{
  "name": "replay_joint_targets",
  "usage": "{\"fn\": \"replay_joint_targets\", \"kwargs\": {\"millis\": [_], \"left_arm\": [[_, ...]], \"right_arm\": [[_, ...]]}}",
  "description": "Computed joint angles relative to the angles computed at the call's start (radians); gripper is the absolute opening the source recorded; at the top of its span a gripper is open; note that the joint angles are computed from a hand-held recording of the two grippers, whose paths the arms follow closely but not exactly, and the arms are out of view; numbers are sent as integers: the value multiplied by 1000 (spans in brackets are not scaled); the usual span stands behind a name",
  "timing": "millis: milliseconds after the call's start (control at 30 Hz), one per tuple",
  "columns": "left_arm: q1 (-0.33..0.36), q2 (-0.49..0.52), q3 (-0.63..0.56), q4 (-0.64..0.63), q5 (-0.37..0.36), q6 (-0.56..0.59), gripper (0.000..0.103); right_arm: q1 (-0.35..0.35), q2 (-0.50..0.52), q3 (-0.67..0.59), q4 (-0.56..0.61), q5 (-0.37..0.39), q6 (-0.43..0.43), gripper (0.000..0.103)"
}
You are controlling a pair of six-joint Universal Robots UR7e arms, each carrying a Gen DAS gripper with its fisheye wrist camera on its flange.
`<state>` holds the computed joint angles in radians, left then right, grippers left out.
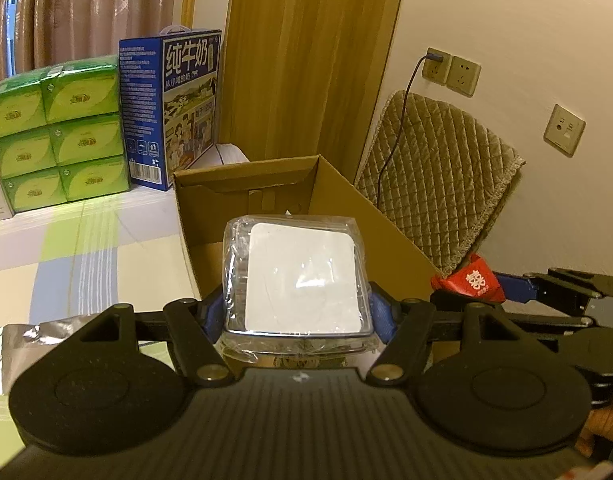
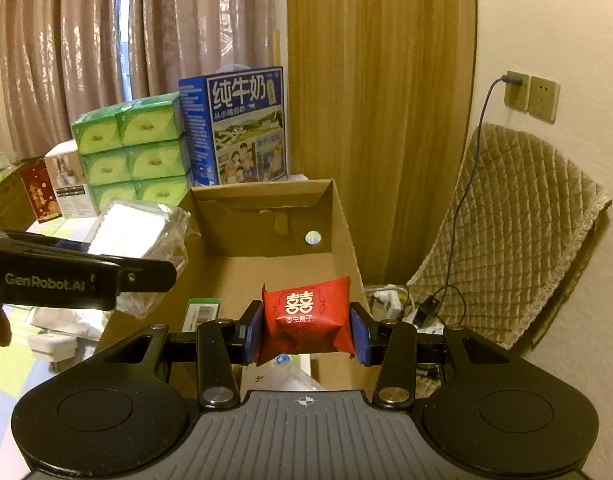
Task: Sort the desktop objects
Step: 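Carry the red packet and clear container over the cardboard box, then open left tool to drop the container while right tool releases the red packet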
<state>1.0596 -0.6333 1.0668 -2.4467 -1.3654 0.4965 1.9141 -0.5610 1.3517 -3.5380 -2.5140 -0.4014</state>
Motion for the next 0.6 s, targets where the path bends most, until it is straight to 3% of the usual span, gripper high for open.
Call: {"fn": "replay_joint_targets", "kwargs": {"millis": [200, 600], "left_arm": [[5, 39, -59, 41, 5, -6, 70], [22, 18, -51, 32, 13, -31, 71]], "right_arm": [[-10, 2, -3, 26, 5, 27, 42], [-12, 9, -11, 44, 18, 46, 42]]}}
